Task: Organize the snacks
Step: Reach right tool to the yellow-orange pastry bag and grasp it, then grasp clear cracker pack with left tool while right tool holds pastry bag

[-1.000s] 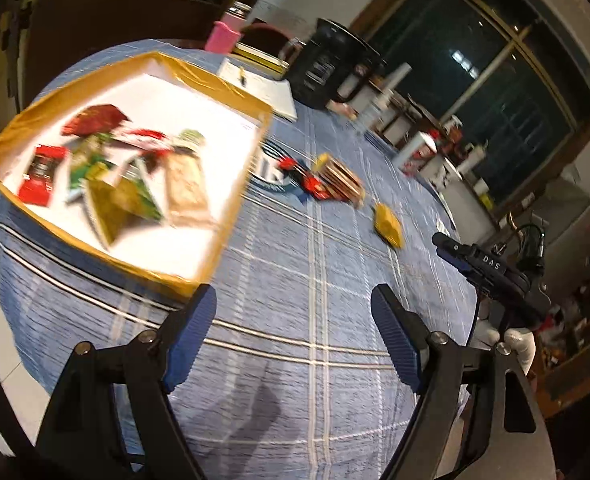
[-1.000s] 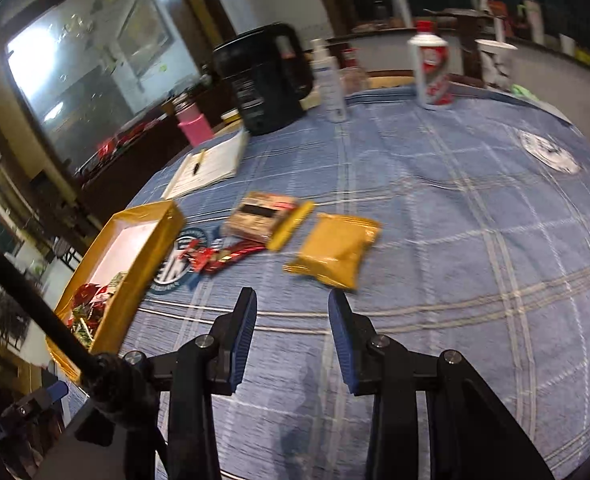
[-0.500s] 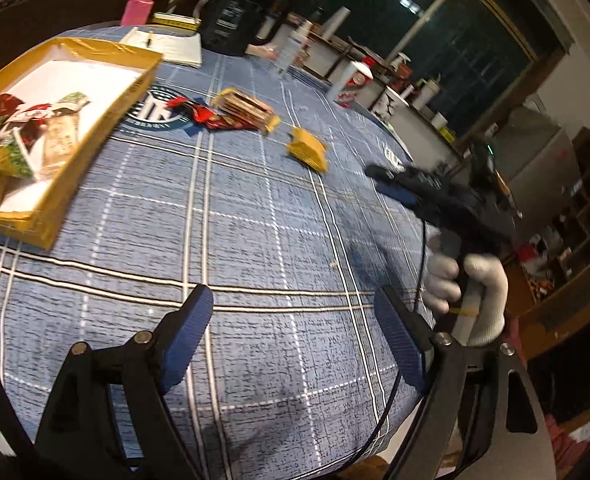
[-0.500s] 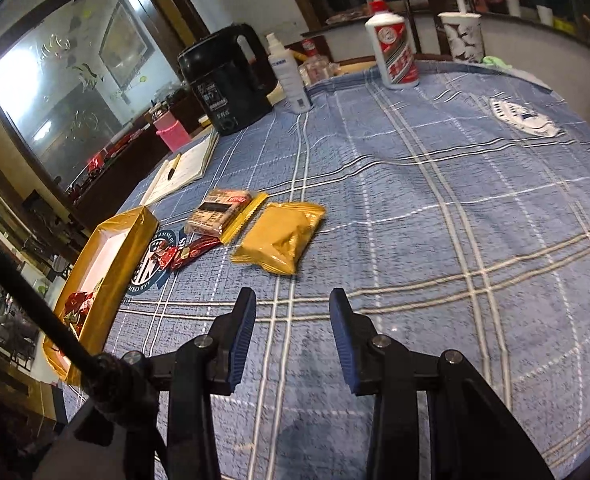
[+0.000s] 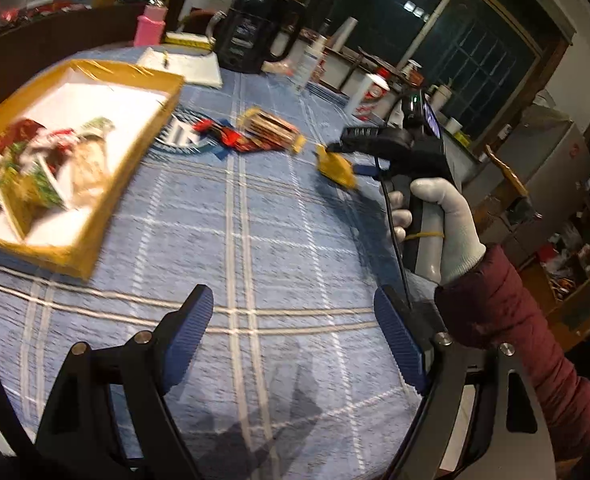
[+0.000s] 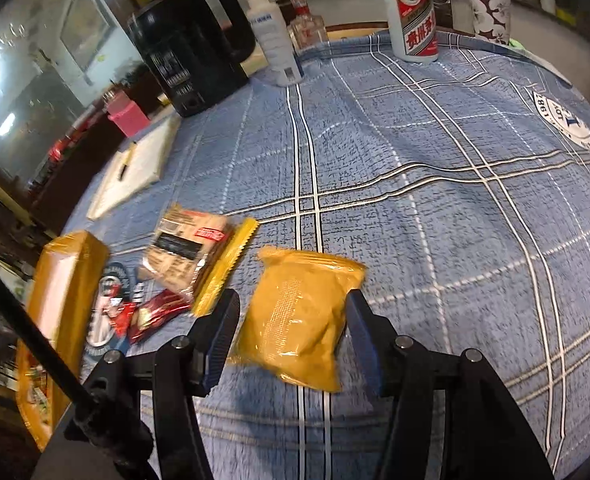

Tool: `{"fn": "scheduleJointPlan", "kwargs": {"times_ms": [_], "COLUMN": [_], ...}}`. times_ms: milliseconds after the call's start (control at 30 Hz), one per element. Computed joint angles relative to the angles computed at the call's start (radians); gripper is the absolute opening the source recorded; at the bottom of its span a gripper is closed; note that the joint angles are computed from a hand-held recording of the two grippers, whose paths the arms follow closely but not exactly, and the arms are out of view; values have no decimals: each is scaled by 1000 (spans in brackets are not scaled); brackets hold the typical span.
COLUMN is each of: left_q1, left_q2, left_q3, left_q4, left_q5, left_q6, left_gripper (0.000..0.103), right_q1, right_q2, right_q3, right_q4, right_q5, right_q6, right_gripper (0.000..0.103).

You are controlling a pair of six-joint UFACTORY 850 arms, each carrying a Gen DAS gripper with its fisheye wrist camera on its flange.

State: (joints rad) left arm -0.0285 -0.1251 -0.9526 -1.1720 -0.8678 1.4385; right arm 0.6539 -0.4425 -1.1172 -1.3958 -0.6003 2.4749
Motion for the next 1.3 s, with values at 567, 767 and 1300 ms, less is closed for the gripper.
{"fn": "scheduleJointPlan", "kwargs": {"times_ms": [567, 767, 1300], "left_q1": [-191, -303, -417], "left_q2": [-229, -459, -782], "left_q3": [-386, -672, -1096], "left_q4": [207, 482, 842], "left_q5": [187, 201, 159], "left_q6": [-292, -664, -1094], "left_gripper": [83, 83, 84], "right_q1": [60, 55, 59], "right_q2": [25, 65, 54], "right_q3": [85, 163, 169], "right_q4": [-148, -307, -379], "right_q5": [-41, -47, -68], "right_q6": [182, 373, 448], "right_gripper": [44, 44, 45]}}
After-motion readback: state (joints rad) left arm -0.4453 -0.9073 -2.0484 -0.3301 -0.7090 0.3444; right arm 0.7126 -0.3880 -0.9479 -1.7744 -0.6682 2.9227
